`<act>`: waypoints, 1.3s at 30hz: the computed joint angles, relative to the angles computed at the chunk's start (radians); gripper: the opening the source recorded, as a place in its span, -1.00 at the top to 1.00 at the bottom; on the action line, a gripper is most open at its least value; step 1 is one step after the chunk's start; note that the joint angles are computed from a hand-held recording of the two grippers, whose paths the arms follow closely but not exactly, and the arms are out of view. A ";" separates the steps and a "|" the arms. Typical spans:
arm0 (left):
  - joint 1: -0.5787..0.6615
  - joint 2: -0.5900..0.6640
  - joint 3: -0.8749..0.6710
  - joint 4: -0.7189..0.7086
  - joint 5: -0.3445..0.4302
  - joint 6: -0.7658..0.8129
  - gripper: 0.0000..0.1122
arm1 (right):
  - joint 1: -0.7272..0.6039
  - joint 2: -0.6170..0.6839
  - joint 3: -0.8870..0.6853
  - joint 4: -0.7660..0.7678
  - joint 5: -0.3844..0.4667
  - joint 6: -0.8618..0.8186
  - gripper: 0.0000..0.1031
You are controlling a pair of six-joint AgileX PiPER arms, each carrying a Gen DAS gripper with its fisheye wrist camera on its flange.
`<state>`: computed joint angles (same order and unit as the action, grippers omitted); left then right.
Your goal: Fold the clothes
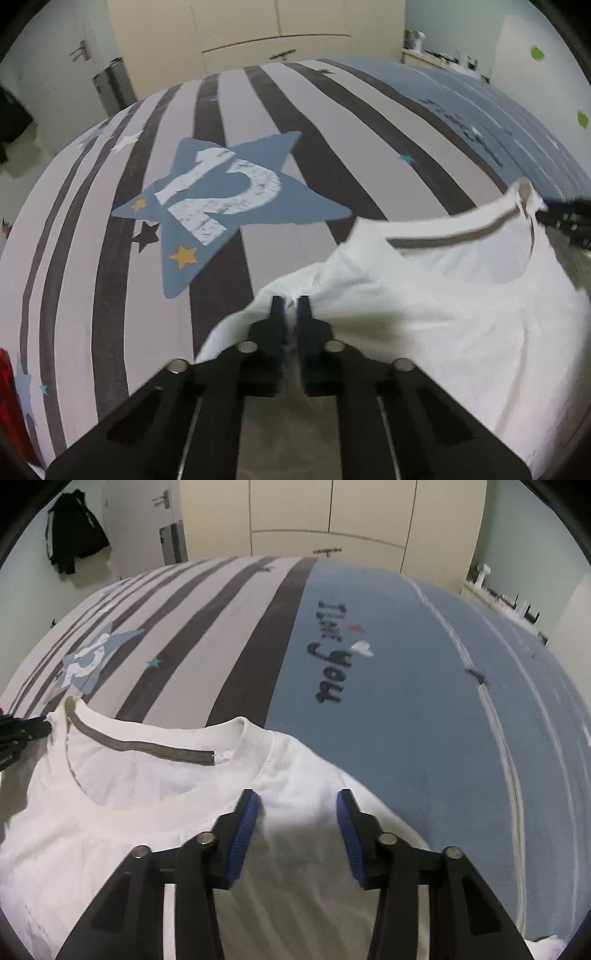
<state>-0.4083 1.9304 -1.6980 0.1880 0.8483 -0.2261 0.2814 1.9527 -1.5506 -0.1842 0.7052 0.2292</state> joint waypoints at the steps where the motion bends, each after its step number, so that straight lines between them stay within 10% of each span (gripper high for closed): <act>1: 0.001 0.006 -0.010 0.010 0.000 -0.019 0.94 | -0.003 0.018 -0.018 0.013 0.007 0.003 0.68; 10: 0.032 0.174 -0.273 0.074 0.130 -0.032 0.95 | -0.031 0.168 -0.240 -0.019 0.113 0.125 0.95; 16: 0.096 0.120 -0.216 -0.085 0.075 -0.097 0.81 | -0.048 0.190 -0.290 -0.018 0.121 0.145 0.94; 22: 0.136 -0.115 0.054 -0.016 -0.018 -0.096 0.43 | -0.021 -0.047 0.027 -0.044 -0.078 0.128 0.36; 31: 0.268 -0.634 0.522 0.105 0.070 -0.072 0.39 | 0.067 -0.324 0.438 -0.168 -0.162 0.236 0.20; 39: 0.839 -0.846 0.650 -0.211 0.193 0.316 0.30 | 0.148 -0.457 0.611 -0.228 -0.109 0.392 0.20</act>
<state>0.4305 1.0848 -1.0475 -0.0231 1.0417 0.0902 0.4292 1.4961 -0.9393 -0.4124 0.5960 0.6215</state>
